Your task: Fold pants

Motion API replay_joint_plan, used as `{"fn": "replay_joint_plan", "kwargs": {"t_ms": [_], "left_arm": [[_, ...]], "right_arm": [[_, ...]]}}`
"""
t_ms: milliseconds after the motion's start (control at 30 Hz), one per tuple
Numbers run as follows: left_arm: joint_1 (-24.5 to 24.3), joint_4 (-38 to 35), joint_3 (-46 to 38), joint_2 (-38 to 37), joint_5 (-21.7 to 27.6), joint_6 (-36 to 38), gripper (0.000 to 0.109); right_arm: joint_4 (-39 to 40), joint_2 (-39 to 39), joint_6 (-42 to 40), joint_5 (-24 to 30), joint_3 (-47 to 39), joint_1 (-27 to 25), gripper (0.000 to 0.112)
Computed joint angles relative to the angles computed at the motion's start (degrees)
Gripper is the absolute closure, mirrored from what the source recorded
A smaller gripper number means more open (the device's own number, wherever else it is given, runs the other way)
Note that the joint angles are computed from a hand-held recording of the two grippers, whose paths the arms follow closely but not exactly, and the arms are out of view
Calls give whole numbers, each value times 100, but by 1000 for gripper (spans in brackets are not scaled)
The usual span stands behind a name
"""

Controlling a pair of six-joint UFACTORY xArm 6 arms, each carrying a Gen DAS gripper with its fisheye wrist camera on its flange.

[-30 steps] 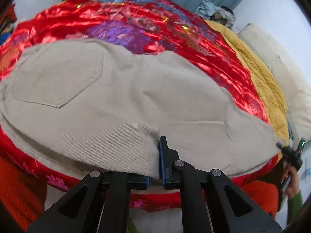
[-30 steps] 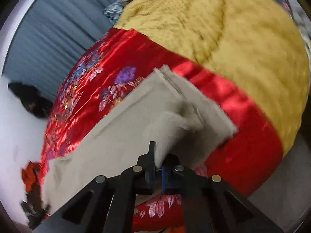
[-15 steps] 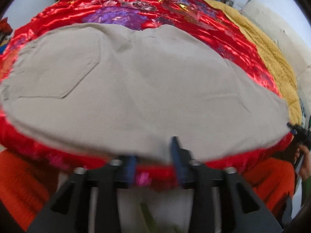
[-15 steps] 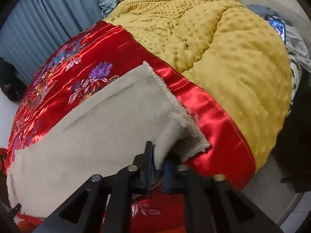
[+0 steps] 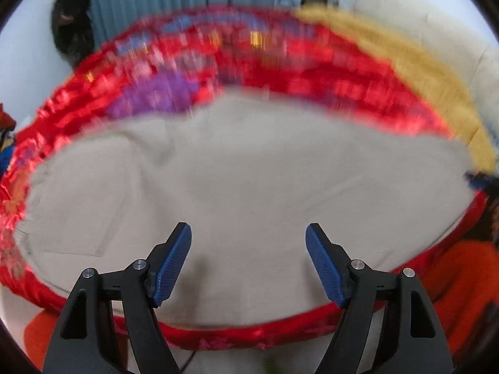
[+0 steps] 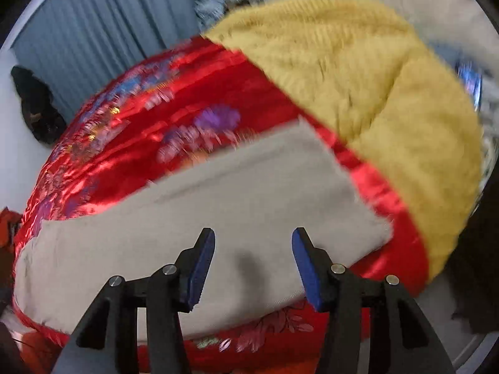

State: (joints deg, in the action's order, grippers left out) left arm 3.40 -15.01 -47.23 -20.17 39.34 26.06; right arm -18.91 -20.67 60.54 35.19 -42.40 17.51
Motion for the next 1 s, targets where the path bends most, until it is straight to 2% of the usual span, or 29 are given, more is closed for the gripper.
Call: {"fn": "replay_joint_plan", "kwargs": {"t_ms": [33, 67, 100, 167, 200, 233, 333, 433, 500, 633, 767, 867, 1000], "left_arm": [[-43, 382, 9, 116, 85, -234, 45], [-73, 523, 1, 124, 190, -373, 51], [-114, 425, -15, 40, 343, -414, 51], [-353, -293, -172, -146, 558, -188, 41], [-536, -433, -300, -154, 556, -136, 27], [-727, -531, -420, -116, 502, -77, 19], [-1428, -808, -1130, 467, 299, 228, 18], [-1969, -309, -2045, 1478, 139, -66, 18], [-2220, 241, -2737, 2232, 271, -549, 18], [-2477, 1161, -3267, 2964, 342, -1375, 19], [-2660, 1752, -2955, 3003, 363, -1547, 19], [-2760, 2058, -2161, 2491, -129, -1520, 19], [-2747, 1855, -920, 1399, -454, -1313, 19]], "right_arm": [[467, 16, -270, -109, 97, -101, 63], [694, -28, -392, -258, 203, -169, 63], [681, -93, -381, -364, 275, -207, 63], [650, -104, -403, -348, 297, -174, 61], [607, -114, -398, -339, 298, -166, 60], [605, -117, -411, -325, 296, -165, 60], [615, -112, -439, -315, 283, -154, 59], [727, -112, -474, -471, 347, -185, 59], [790, -103, -462, -573, 375, -203, 59], [903, -126, -471, -712, 438, -236, 59], [964, -143, -563, -738, 458, -231, 59], [1000, -138, -634, -734, 449, -226, 59], [1074, -177, -688, -811, 509, -235, 59]]}}
